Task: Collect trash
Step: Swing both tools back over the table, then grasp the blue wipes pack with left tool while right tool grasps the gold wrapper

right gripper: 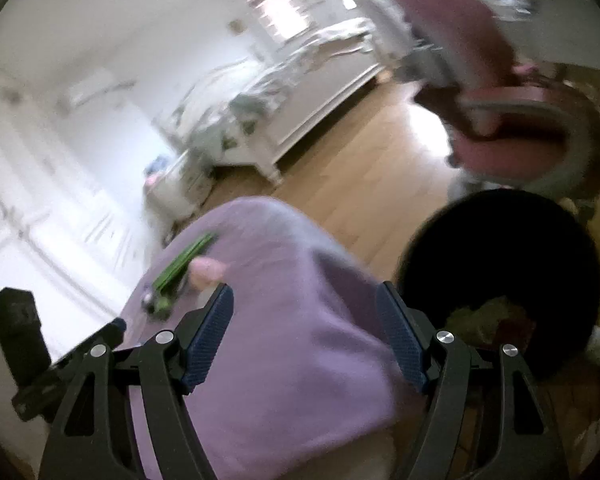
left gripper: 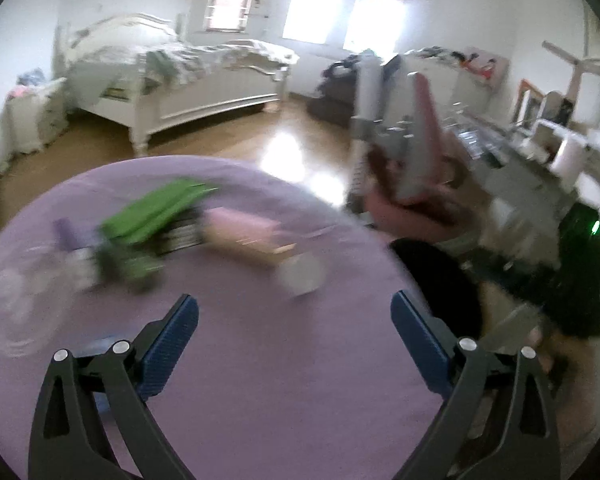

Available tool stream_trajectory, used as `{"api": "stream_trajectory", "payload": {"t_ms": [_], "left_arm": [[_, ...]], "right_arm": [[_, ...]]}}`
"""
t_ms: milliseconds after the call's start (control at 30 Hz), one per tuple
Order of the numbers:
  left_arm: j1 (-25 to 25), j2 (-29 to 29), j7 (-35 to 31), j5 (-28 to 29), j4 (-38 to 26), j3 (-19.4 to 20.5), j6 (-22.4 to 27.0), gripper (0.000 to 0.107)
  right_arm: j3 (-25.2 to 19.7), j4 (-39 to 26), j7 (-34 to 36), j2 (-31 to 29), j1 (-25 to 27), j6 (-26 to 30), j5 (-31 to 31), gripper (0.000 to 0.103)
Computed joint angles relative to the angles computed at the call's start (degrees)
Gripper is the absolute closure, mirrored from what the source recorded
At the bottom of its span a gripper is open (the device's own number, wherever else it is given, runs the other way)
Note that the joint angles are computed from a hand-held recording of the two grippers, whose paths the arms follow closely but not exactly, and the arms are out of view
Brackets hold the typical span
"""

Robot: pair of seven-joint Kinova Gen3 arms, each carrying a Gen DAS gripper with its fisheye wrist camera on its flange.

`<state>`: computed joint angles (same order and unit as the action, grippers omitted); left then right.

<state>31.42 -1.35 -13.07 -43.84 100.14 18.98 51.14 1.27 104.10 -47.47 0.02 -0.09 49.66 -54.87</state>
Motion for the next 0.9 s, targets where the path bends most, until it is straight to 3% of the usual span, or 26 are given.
{"api": "stream_trajectory", "payload": {"t_ms": [167,233,300,400,500,567,667,733,800,900], "left_arm": [[-3.5,-4.9,-8.9,4.6,4.6,0.3,4.7,0.012],[-3.2,-6.0,-13.5,7.4,6.2,-2.1,5.0,0.012],[-5.7,-7.5,-17.3,9.7,8.2,-1.7,4.2,0.012],[-6.7,-8.7,-23.8,13.9,10.2,-4.7,1.6,0.012],[-10.1,-8.9,-27.1,16.4,10.8,-4.2,0.7,0.013],[-12.4,-9.2,-30.1,19.8,11.2,-4.8,-0.6,0.033],[-13.0,-9.7,-33.5,24.3,12.2,-7.2,-3.2,0.043],[-15.0,-9.7,-33.4,23.7,12.1,-5.1,-3.0,0.046],[-16.0,-10.3,-34.4,24.9,12.4,-4.9,-3.7,0.059],[-17.5,-10.9,-34.6,26.1,12.7,-4.3,-4.4,0.065]], "right_arm": [[2.8,-3.0,-4.9,0.9,-12.4,-1.5,6.1,0.030],[3.9,-4.9,-7.7,1.9,-17.7,-2.3,9.9,0.030],[4.9,-7.4,-11.6,3.3,-23.0,-2.8,14.5,0.030],[7.7,-10.9,-16.0,5.8,-30.9,-3.9,21.5,0.030],[11.2,-16.8,-17.9,10.4,-38.9,-3.4,28.5,0.030],[14.8,-20.3,-19.2,12.9,-44.2,-2.0,33.1,0.030],[20.4,-25.8,-21.1,18.0,-51.2,1.8,40.1,0.030],[19.6,-28.0,-22.2,20.2,-51.2,3.7,43.4,0.038],[16.0,-29.6,-23.8,21.7,-49.0,5.4,46.2,0.063],[9.1,-28.6,-22.8,20.9,-43.3,4.7,44.1,0.074]]}}
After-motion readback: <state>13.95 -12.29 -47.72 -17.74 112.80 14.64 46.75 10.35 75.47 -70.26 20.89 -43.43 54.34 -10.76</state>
